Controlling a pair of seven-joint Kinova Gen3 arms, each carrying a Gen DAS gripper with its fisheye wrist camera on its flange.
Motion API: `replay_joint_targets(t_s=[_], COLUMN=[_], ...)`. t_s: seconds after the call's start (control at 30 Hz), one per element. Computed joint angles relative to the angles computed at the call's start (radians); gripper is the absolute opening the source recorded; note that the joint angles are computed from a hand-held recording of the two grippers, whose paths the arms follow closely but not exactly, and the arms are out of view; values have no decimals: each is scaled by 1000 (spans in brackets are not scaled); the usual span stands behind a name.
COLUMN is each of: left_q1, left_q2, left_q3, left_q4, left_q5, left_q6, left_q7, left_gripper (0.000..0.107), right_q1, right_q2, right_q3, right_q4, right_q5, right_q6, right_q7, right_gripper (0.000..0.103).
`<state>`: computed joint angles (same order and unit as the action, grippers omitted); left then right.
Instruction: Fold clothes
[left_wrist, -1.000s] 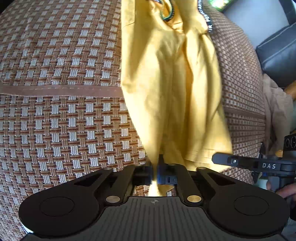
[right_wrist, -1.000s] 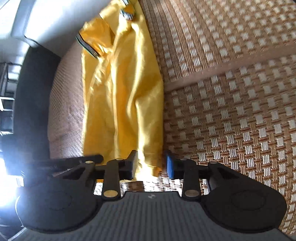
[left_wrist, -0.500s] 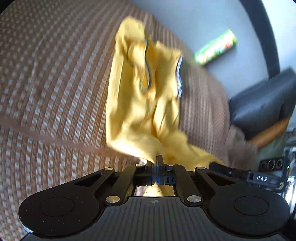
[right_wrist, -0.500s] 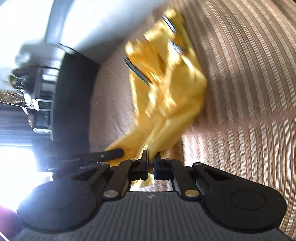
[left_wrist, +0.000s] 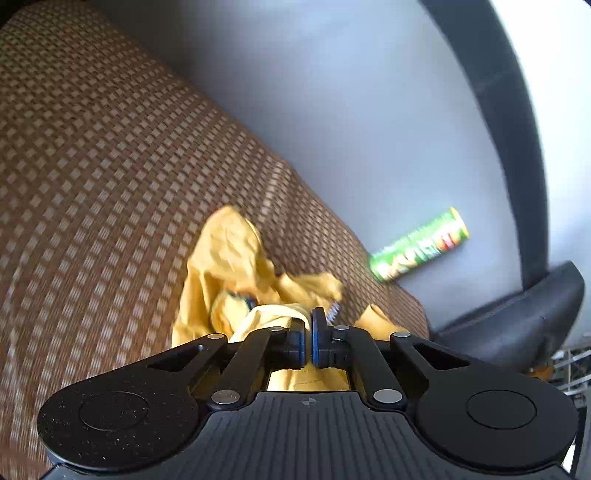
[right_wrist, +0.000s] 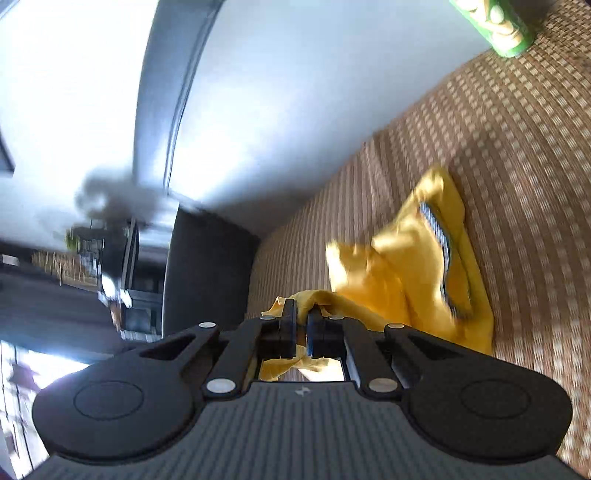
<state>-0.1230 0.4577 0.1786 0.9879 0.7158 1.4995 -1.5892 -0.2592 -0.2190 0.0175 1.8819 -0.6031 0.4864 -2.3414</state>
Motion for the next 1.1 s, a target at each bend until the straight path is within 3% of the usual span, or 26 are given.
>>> replay_joint_targets(t_s=[0.07,0.1,0.17,0.27,0.33,0.37,0.4,0.43,0.47,0.6,0.7,0.8,0.87,0.9,0.97,1.0,1.1], left_q1=[27,40,56,89,99,94,89,74,60,1,-19,47,96,131,201,208,156], left_q2=[32,47,73,108,123,124,124,117,110,76,63,85,101,111,138,145,97], left_q3=[-8,-10,-10,-5,0,4,8,14,19,44,52,41,37,19,-22,-21,-8], left_q4=[-28,-39,-53,-81,-100,-102,-103,-92,-81,-56,-72,-119,-140,-141,-161,-155,-114], left_q5=[-31,-46,-68,-118,-141,-139,-135,-117,-99,-32,-11,-86,-146,-177,-252,-270,-232], left_q6=[-12,-19,-30,-34,-31,-33,-35,-46,-57,-58,-21,24,36,23,15,5,-6], left_q7=[26,41,66,79,73,71,69,62,56,-33,-122,-189,-220,-220,-178,-166,-170], left_gripper=[14,21,23,31,37,41,53,64,66,69,68,66,67,67,64,56,60], right_q1=[-14,-5,23,78,93,99,105,107,109,109,189,167,172,173,117,71,-67], right_q2=[43,66,113,175,203,217,224,224,221,198,175,185,235,266,337,361,349], right_q3=[48,52,48,1,-16,-23,-34,-44,-51,-64,-144,-127,-136,-135,-86,-43,94], right_q4=[8,6,-4,-33,-36,-37,-34,-28,-19,-4,-16,-84,-143,-172,-236,-251,-218], right_q5=[-60,-68,-73,6,24,27,45,65,70,92,85,140,147,151,206,247,332], right_q6=[-30,-31,-26,-9,-25,-34,-51,-74,-100,-141,-112,1,83,123,189,197,124], right_q7=[51,60,71,12,-7,-13,-35,-59,-68,-69,7,129,210,235,236,213,92], right_gripper=[6,8,8,9,20,35,51,56,57,58,57,48,37,37,37,36,34])
